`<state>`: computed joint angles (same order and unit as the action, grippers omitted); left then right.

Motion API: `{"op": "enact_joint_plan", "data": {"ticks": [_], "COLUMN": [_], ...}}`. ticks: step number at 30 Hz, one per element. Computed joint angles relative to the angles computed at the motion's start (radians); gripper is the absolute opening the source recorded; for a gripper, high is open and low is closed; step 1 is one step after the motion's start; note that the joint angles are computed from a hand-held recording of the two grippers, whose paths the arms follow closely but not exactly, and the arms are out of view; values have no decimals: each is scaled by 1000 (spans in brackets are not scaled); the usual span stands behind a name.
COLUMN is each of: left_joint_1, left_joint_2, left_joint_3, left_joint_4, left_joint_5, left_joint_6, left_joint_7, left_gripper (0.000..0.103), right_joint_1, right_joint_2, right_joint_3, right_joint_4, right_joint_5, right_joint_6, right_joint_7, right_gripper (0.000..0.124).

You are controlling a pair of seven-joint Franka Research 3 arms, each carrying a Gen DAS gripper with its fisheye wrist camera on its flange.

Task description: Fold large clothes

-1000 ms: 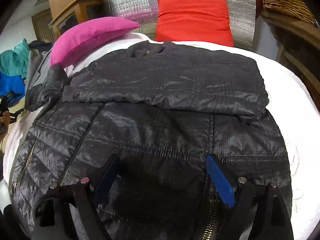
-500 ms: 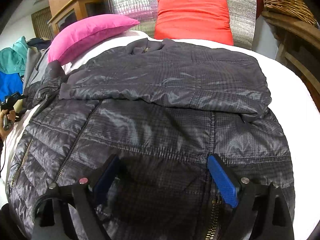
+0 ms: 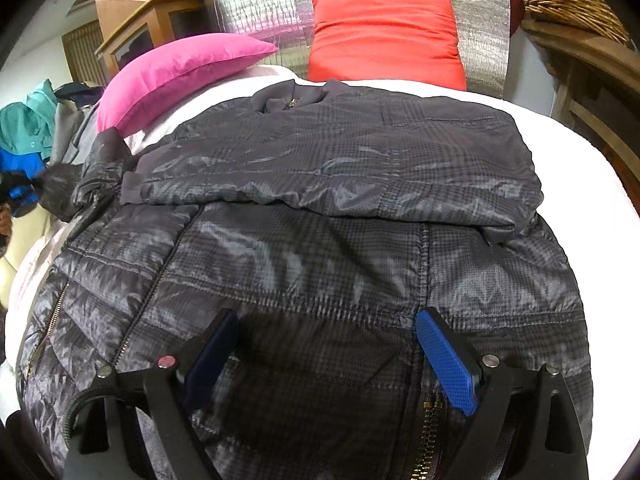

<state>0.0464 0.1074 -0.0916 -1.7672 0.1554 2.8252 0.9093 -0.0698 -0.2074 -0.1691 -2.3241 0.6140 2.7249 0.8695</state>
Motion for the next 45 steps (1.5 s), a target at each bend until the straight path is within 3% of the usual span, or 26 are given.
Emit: {"op": "enact_joint_plan", "data": {"ticks": [5,9,15,23,28,31,33,35,40,45], "left_joint_1": [-68,-151,-304,-517,-609,-645,-636,-637,-581,-508], "left_joint_2": [-56,-27,142,361,484,552,554,546,427,263], "left_joint_3": [-39,-86,-116,-101,-79,-67,-86,-84,-118,-132], "left_joint_4": [25,97,307,556,703,801,807,806,634,383], "left_joint_5": [108,175,270,339,346,322,294,276,210,180], "left_joint_6": [5,-25,-170,-382,-538,-582,-599,-608,-524,-339], "left_joint_7": [21,35,27,43,58,114,140,147,171,129], "left_gripper": [15,15,15,15,16,21,29,56,60,70], "right_joint_1": [9,6,-6,-33,-54,-62,-67,-73,-80,-96], "right_joint_2": [-1,-1,-3,1,7,5,5,6,7,12], "right_joint_3": [-25,-40,-57,-74,-72,-69,-72,-73,-71,-74], "right_joint_4": [10,21,30,46,54,54,56,57,59,77], "right_joint_5": [79,145,251,386,433,442,450,453,456,435], "right_joint_6": [-32,-63,-115,-199,-235,-244,-256,-264,-273,-310], "right_joint_7": [-52,-97,-166,-238,-256,-259,-265,-267,-267,-229], "right_gripper": [93,93,93,93,92,92,92,92,92,91]}}
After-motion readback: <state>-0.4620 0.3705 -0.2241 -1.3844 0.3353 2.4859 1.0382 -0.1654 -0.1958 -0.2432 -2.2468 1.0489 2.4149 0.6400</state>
